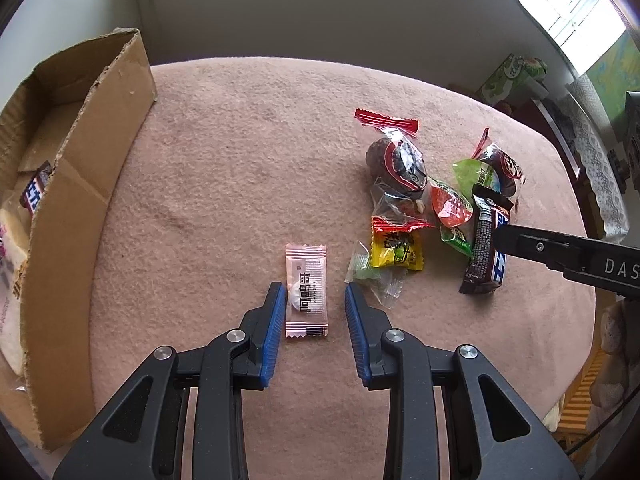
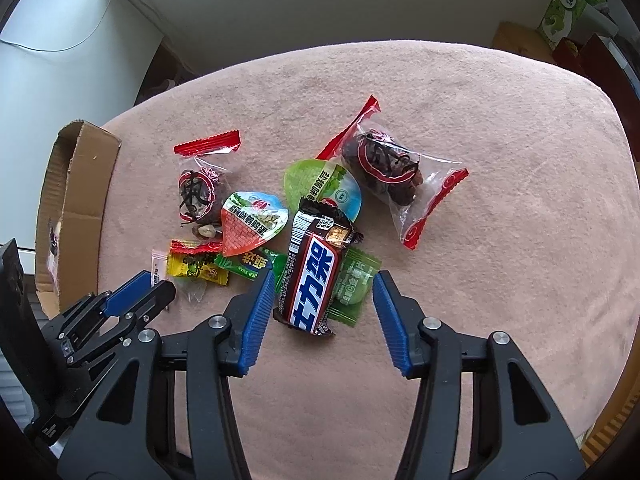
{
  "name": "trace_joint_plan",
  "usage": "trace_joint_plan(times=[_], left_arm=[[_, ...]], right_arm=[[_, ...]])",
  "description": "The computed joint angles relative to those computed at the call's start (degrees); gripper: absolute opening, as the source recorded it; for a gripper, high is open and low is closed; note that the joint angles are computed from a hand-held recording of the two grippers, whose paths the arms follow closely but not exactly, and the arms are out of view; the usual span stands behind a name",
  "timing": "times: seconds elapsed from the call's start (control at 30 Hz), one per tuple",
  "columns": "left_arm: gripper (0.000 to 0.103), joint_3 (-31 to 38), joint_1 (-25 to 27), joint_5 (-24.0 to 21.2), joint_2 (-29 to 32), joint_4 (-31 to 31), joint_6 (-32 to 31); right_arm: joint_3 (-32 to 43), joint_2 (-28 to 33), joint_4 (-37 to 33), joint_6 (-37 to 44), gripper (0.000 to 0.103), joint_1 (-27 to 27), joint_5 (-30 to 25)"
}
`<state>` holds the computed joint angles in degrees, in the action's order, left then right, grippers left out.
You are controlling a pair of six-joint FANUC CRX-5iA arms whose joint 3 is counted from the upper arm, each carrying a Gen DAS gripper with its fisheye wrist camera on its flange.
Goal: Organize snacks
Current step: 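Grasp the pink candy with the left gripper while the right gripper grasps the blue chocolate bar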
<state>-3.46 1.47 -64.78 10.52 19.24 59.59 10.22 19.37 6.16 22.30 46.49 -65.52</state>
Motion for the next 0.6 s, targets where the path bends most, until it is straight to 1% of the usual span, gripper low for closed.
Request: trace_joint_plan(times=[0.03,0.13,0.17,0.2,0.23,0.4,0.57,0.6], left_arm=[[0.024,0.0,-0.4,0.3,-0.1,-0.5,0.5],[0.020,0.0,-0.7,1.0,-0.1,-1.2,1.0],[0.018,-0.1,-0.9,1.2,-0.2,-1.5,1.2],[0.018,-0.2,-0.9,1.5,-0.2,-1.5,1.0],[0.018,-0.2,-1.1,1.7,-0.1,-1.3,1.0],[0.018,-0.8,-0.7,2.1,-0.1,-0.1,-0.3],[0.018,-1.4,0.8,1.5,-0.3,1.4,-1.0],[0.018,-1.4,1.0,1.3,-0.4,1.7,-0.9]], right_arm=[[0.4,0.3,-0.3,0.4,0.050,0.0,-0.1],[1.9,1.6,-0.7,1.4,0.048,0.1,-1.1],[2.3,2.0,-0.6,1.5,0.045,0.1,-1.4],[2.7,2.5,-0.7,1.7,0.035,0.2,-1.6],[3.0,2.6,-1.2,2.2,0.033,0.0,-1.4],[4.0,3.6,-0.7,3.0,0.032,0.4,-1.7],[2.4,2.2,-0.3,2.4,0.032,0.7,-0.8],[1.7,1.5,0.0,2.4,0.028,0.8,-0.8]])
